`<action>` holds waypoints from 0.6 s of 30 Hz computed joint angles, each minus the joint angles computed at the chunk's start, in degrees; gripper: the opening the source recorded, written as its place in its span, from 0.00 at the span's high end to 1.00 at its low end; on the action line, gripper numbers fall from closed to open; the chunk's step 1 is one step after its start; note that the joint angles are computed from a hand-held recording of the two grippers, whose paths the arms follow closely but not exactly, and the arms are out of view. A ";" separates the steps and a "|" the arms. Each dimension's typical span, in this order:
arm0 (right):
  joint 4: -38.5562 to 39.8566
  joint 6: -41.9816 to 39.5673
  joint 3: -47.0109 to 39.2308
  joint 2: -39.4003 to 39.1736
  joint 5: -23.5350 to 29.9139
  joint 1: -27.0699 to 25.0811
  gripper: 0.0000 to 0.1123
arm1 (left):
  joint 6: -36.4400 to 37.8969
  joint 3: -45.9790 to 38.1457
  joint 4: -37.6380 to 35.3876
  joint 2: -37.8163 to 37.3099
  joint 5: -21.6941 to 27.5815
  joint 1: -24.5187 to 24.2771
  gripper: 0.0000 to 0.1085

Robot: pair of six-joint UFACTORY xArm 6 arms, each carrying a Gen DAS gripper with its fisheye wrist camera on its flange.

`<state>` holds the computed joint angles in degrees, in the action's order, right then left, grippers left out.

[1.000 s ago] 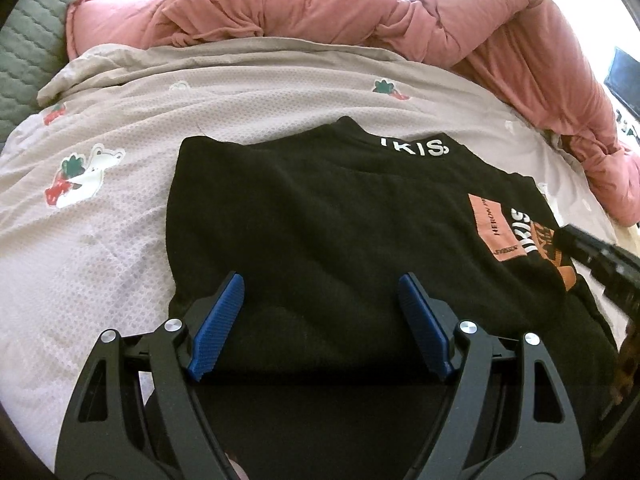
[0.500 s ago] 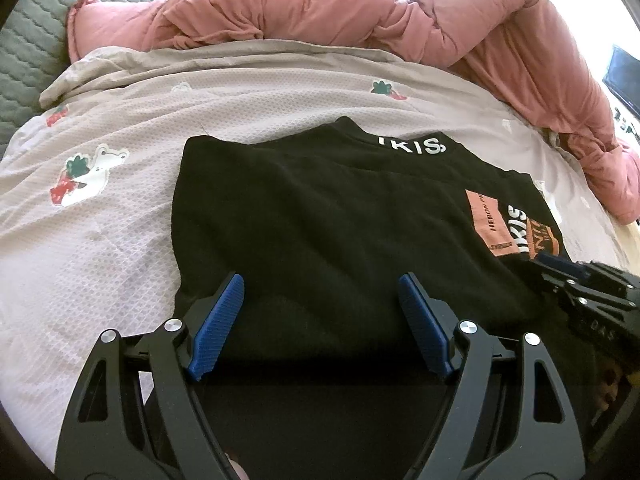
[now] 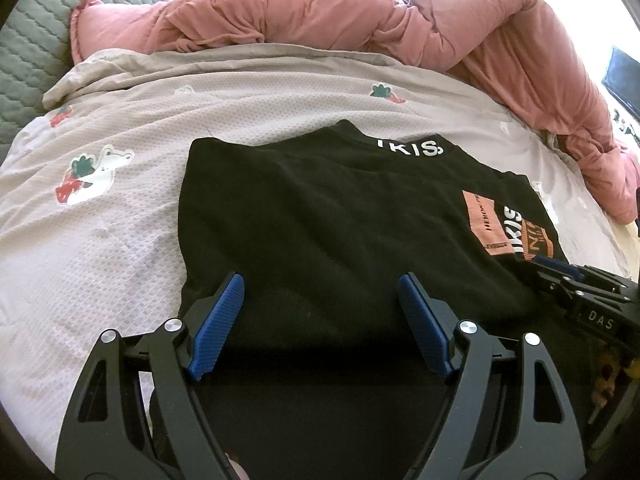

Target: Fold small clothes

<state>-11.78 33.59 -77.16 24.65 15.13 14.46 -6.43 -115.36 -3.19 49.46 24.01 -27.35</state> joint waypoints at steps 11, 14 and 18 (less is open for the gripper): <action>-0.40 0.22 2.67 -2.55 -1.16 0.01 0.60 | 2.47 5.59 -4.38 -3.96 -2.87 0.29 0.34; -1.14 0.95 3.25 -3.16 -1.32 -0.01 0.59 | 2.44 6.84 -4.35 -4.88 -3.71 0.32 0.34; -3.03 2.83 4.04 -3.90 -1.65 -0.16 0.51 | 1.71 9.13 -4.00 -6.51 -5.68 0.69 0.34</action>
